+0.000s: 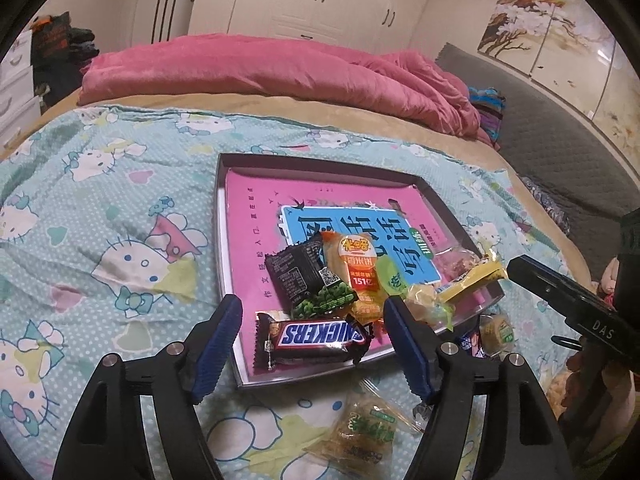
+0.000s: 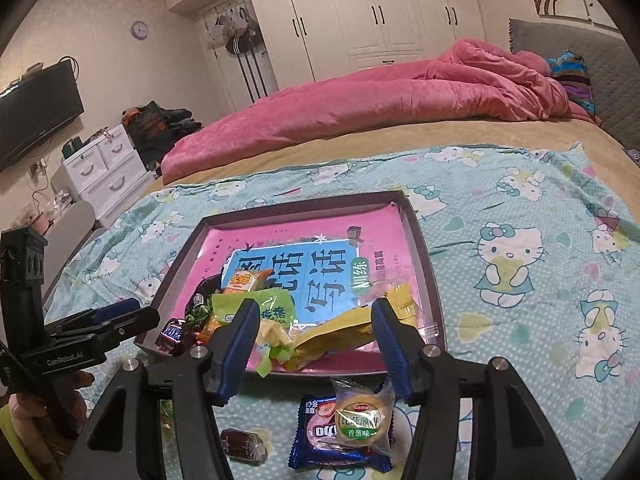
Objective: Organize snacks
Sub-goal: 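Open right gripper on the green bag while left lowers and releases the Snickers bar into the tray, then withdraw both tools from the tray toward the loose snacks on the bedspread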
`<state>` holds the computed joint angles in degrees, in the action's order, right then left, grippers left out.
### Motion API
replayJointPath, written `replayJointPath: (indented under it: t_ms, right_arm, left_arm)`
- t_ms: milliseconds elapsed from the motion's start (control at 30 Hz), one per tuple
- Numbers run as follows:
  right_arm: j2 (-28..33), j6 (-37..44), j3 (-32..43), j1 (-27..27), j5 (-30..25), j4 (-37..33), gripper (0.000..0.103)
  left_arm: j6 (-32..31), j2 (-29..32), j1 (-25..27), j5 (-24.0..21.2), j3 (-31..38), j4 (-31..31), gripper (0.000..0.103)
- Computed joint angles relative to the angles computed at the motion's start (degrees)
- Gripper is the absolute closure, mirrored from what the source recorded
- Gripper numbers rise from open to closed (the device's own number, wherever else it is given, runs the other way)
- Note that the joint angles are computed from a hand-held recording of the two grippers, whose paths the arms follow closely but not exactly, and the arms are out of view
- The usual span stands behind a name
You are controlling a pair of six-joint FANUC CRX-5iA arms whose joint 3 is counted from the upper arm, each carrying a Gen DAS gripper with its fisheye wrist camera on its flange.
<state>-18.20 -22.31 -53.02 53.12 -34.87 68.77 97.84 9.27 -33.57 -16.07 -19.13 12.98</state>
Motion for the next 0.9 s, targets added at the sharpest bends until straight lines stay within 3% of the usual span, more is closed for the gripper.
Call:
replayJointPath:
  t_ms: [267,333,533,900]
  right_arm:
    - [0.4,0.7,0.5,1.1,-1.4,0.5,0.042]
    - [0.4,0.9,0.5,1.4,-1.8,0.7,0.04]
    - [0.2,1.1,0.4,2.6,-3.3,0.8,0.039]
    - [-1.0,1.9,-0.5,5.4,-5.6,-0.5,0.035]
  left_arm:
    - [1.0,-1.1,-0.2,0.1,-0.4,-1.4,0.024]
    - [-0.6,-1.6,-0.2,0.6,-1.3,0.4,0.023]
    - [-12.4,-2.3,-0.6,3.2,-6.1,14.8,0.023]
    - [-15.2,-3.2,-1.5,2.0,-7.5,17.4,0.023]
